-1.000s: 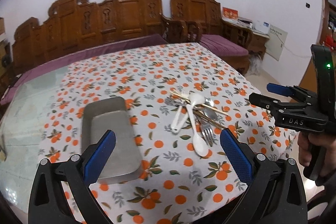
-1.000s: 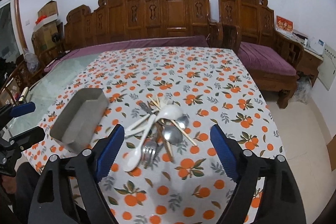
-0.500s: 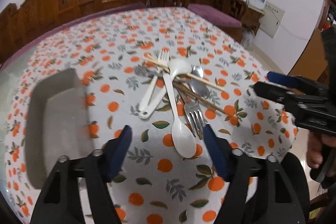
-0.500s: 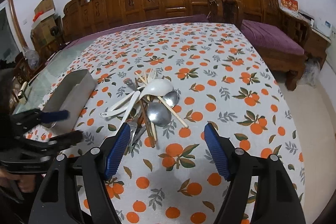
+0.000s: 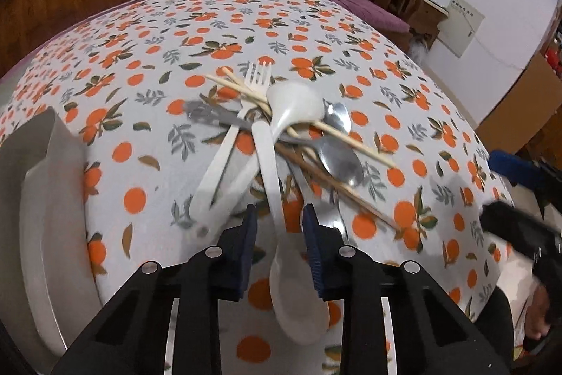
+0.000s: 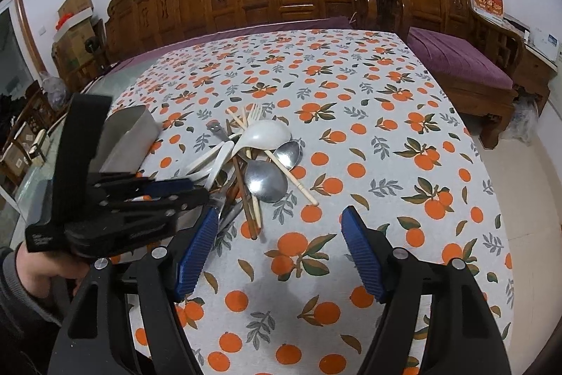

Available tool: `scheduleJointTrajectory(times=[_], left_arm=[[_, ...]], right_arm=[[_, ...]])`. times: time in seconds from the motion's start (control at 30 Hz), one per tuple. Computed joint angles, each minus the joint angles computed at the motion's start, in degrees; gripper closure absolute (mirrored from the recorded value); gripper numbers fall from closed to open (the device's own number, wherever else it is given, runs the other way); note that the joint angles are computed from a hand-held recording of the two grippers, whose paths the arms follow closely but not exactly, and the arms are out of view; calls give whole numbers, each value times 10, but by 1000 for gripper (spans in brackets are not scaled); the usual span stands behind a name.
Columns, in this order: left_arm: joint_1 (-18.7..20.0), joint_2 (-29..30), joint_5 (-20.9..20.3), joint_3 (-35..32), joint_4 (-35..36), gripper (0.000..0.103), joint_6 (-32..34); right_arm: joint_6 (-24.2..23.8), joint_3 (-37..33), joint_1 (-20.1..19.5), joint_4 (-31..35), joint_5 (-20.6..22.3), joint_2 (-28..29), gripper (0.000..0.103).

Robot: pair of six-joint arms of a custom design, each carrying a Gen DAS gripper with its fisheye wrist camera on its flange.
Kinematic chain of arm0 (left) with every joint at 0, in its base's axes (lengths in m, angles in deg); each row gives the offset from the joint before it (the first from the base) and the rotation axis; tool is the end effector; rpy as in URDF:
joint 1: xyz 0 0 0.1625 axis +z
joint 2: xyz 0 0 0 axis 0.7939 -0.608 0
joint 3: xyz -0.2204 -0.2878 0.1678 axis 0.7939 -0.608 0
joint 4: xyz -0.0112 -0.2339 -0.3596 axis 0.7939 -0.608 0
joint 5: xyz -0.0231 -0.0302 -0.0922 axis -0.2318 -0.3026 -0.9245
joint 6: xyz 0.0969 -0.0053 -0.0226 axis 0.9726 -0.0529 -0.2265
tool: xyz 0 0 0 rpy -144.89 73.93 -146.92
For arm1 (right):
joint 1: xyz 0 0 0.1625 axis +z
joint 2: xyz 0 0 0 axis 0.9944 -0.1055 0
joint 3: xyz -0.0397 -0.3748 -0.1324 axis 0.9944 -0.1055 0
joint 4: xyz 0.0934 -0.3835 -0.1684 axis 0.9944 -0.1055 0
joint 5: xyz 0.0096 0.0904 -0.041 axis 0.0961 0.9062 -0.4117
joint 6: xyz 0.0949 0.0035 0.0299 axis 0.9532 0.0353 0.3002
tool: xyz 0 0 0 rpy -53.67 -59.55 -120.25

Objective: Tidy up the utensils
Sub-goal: 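Grasp the white plastic spoon handle with the left gripper, then carry the white spoon into the tray with the left gripper while the right gripper grasps a large white spoon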

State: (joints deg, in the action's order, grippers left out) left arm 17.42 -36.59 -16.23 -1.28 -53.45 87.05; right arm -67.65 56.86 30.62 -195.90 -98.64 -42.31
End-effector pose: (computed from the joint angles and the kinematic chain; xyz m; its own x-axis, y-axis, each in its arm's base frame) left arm -0.0532 -0.7118 0.3152 -0.7935 0.1327 -0.5939 0.3985 0.8509 -0.3422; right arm 0.4170 -0.7034 0.0258 -0.7426 -0.4116 0.5283 -0.6146 0.7323 -0.2934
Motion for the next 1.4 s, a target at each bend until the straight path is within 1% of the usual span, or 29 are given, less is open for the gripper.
scheduleJointTrajectory(times=[0.1,0.23,0.3,0.43,0.5,0.57,0.63,0.67,0.73,0.87,0.93,1.13,1.2,1.33,1.4], left_arm=[[-2,8,7,-12,12,82,-3],[-2,2,5,-10,31,91,-15],[1,-3,-4,-8,37,91,-27],[4,-6,-14,-7,40,91,-30],[5,-2,-10,-14,44,91,-33],[11,9,-10,-29,64,91,-36],[12,13,-2,-29,51,91,-27],[13,15,-5,-32,49,91,-24],[15,14,-15,-35,52,95,-24],[14,-7,-33,-16,41,97,-13],[10,-24,-35,0,29,97,-6],[2,-74,-48,32,16,97,16],[3,-87,-53,38,13,97,25],[4,-108,-48,48,-5,97,51],[7,-115,-52,51,-16,97,56]], right_arm=[[-1,0,0,1,0,0,28],[-3,1,1,-2,0,0,28],[-4,1,2,-2,-1,0,28],[-4,-2,3,2,-3,3,28],[-3,-6,3,6,-6,6,28],[-1,-9,3,10,-6,10,28],[-3,-10,4,12,-8,12,28],[-5,-11,4,14,-8,14,28],[-9,-11,5,14,-8,16,28],[-14,-18,6,21,-7,22,28],[-18,-26,6,25,-3,28,28],[-15,-75,9,51,7,61,37],[-11,-106,12,64,12,82,40],[-2,-172,16,96,24,125,47],[2,-225,18,125,20,160,52]])
